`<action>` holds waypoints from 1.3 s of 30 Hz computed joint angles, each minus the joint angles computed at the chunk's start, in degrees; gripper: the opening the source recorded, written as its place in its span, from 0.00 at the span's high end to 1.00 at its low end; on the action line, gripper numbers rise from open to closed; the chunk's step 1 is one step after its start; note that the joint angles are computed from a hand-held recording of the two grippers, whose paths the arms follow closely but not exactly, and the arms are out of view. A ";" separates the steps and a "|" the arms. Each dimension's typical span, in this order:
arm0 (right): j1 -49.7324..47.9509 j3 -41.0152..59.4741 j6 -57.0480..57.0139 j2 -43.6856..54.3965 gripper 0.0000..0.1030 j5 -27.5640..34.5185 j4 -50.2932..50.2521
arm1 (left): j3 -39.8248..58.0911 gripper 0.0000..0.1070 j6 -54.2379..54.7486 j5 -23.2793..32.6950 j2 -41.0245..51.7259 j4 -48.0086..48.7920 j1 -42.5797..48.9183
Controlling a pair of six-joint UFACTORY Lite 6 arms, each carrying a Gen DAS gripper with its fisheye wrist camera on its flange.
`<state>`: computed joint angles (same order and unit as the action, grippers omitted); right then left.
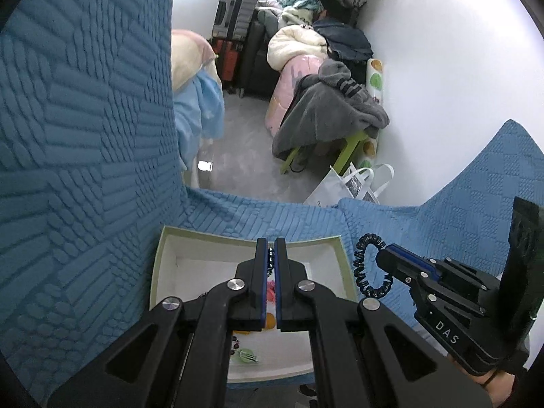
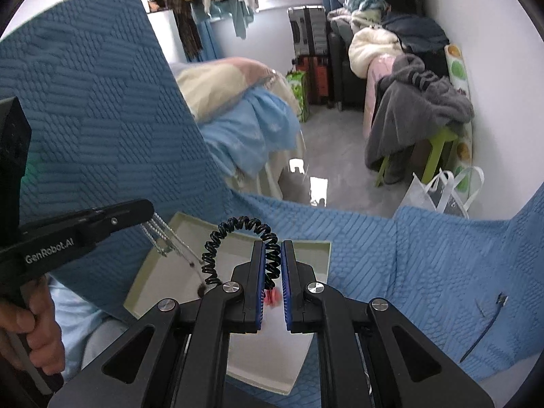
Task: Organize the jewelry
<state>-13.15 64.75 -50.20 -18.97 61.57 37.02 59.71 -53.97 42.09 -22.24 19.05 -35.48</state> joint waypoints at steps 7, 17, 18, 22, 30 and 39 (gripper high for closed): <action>4.08 -6.64 0.04 0.90 0.93 -6.44 -3.64 | -8.27 0.98 8.95 -7.93 0.89 -8.88 6.29; 6.00 -11.03 1.57 4.05 0.92 -10.43 -5.99 | -12.84 0.97 10.06 -10.05 1.93 -11.97 7.15; 5.79 -10.72 1.64 4.10 0.90 -10.00 -5.80 | -12.64 0.95 9.52 -9.57 1.91 -11.56 6.92; 4.05 -8.74 1.37 3.82 0.73 -7.40 -4.43 | -10.12 0.57 6.94 -7.58 1.98 -10.10 4.97; -5.04 0.07 -3.44 0.32 0.73 3.82 2.31 | 1.89 0.57 -7.08 5.71 0.50 4.67 -6.18; -20.61 14.04 -8.49 0.29 0.73 18.54 10.85 | 18.35 0.57 -17.89 20.53 5.26 16.75 -21.11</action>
